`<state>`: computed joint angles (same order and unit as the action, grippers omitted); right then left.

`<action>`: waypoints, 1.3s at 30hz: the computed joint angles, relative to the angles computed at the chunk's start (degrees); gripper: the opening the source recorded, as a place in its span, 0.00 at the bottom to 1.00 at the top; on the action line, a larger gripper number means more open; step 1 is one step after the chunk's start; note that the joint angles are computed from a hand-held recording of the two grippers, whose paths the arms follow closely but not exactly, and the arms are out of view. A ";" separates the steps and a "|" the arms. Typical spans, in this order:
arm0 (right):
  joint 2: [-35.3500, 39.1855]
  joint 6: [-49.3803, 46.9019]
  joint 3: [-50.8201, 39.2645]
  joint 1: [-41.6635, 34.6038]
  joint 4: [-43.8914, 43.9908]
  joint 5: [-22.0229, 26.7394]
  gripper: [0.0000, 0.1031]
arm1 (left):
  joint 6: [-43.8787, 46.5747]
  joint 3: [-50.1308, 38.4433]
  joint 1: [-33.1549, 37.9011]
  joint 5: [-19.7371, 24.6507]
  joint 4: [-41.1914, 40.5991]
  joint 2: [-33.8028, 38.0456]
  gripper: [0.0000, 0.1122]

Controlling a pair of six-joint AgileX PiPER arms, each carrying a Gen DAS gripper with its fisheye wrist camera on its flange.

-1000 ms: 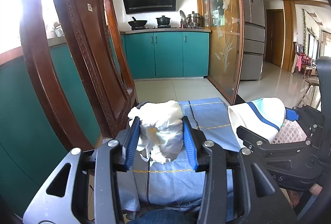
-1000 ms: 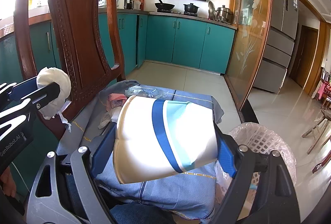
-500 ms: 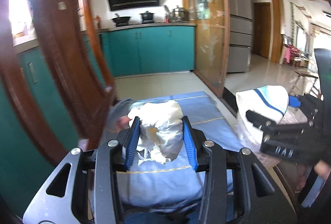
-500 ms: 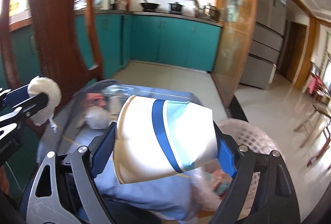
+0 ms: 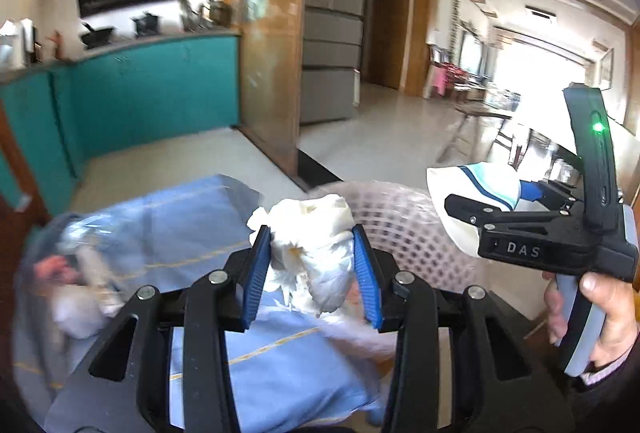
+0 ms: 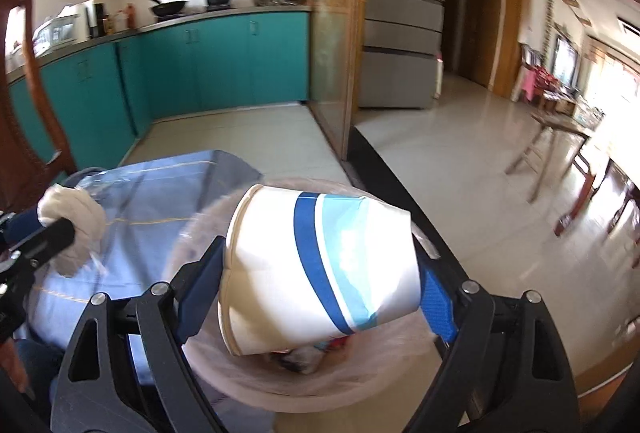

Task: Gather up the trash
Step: 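Carry the tissue and cup over the white basket and open both grippers, then grasp the white plastic bag with the left gripper while the right grasps the ointment box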

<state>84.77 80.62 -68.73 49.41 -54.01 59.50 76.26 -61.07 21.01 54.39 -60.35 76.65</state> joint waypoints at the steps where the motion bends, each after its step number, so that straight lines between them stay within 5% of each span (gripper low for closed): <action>1: -0.50 0.63 1.11 -0.91 0.41 -0.55 0.82 | -1.06 -0.57 -1.66 -0.19 0.30 1.28 0.37; 6: -1.29 1.67 3.41 -3.89 1.58 -2.44 0.82 | -2.91 -3.74 -7.94 -0.02 1.33 7.86 0.41; 12: 0.33 0.32 1.85 -5.88 2.85 -3.55 0.82 | 1.99 -3.47 -6.46 -2.75 -1.58 9.16 0.72; 15: 2.36 -0.38 0.05 -6.24 3.82 -4.02 0.87 | 3.04 -3.51 -3.52 -5.94 -2.20 8.44 0.77; 19: 4.96 -1.67 -2.34 -5.89 4.81 -4.82 0.89 | -1.50 -3.67 -1.05 -18.47 3.47 7.18 0.77; 22: 6.69 -2.52 -4.58 -4.83 4.91 -6.27 0.89 | -17.91 -7.50 0.64 -31.48 19.71 11.38 0.77; 24: 9.25 -3.78 -7.98 -3.46 4.80 -6.88 0.89 | -29.36 -11.36 2.40 -33.89 31.05 16.08 0.76; 27: 15.03 -7.99 -15.83 -1.67 5.76 -6.32 0.89 | -46.55 -24.27 5.14 -25.67 46.35 27.23 0.72; 30: 21.49 -13.74 -25.31 -0.60 8.82 -6.35 0.89 | -51.29 -30.63 5.11 -19.33 51.62 33.11 0.61; 33: 28.54 -20.75 -36.22 -0.29 14.13 -6.76 0.89 | -46.75 -33.88 6.74 -13.60 47.64 36.00 0.29; 39: 48.17 -38.36 -67.12 -0.35 28.76 -2.66 0.89 | -30.64 -30.03 14.35 -7.35 30.34 31.61 0.16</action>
